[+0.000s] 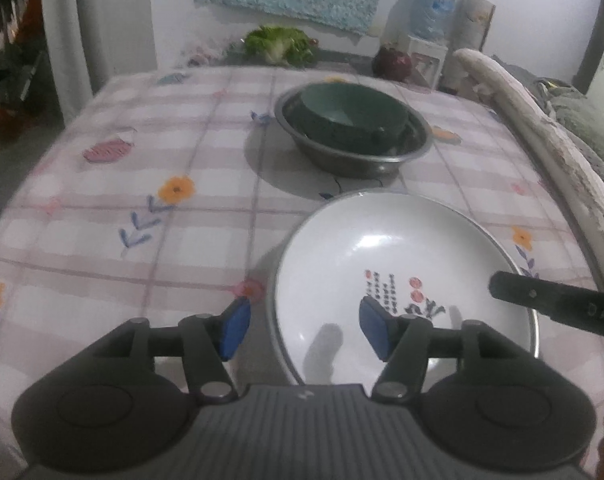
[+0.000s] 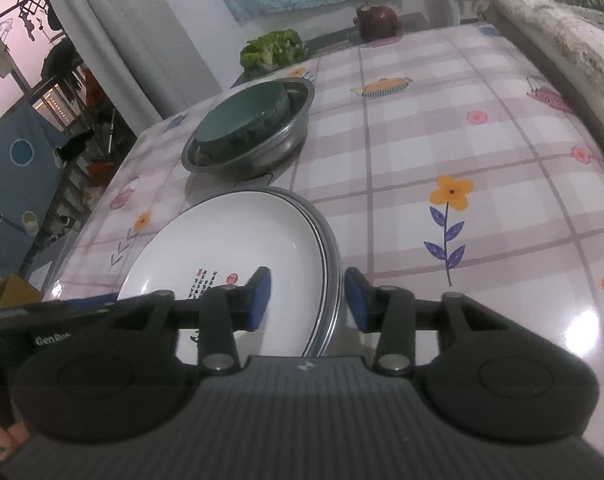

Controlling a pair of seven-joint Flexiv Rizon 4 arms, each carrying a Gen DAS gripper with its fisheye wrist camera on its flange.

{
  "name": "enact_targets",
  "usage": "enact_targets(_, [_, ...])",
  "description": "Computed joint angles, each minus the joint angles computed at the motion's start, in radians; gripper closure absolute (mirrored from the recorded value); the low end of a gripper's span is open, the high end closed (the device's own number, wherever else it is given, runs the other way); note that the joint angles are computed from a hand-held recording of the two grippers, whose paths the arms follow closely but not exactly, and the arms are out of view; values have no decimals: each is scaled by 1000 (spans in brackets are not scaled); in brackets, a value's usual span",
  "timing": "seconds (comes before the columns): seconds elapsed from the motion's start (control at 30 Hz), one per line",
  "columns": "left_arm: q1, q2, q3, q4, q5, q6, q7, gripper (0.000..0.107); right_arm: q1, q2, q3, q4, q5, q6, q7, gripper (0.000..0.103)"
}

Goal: Organize plates and bowls
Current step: 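Open both tools to release the white plate in the basin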

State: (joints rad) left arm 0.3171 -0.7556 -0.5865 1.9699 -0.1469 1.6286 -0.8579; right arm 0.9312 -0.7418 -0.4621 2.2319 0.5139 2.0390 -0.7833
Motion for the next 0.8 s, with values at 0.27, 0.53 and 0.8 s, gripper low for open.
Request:
enact_targets(0.27, [-2, 32, 15, 18, 26, 51, -32, 26, 81, 16, -85, 24, 4, -29, -6, 34])
enact_targets(0.53, [19, 56, 5, 40, 66, 74, -63, 22, 148, 27, -150, 50, 4, -23, -6, 31])
enact_targets(0.8, [14, 70, 14, 42, 93, 91, -86, 20, 117, 60, -115, 41, 17, 5, -50, 29])
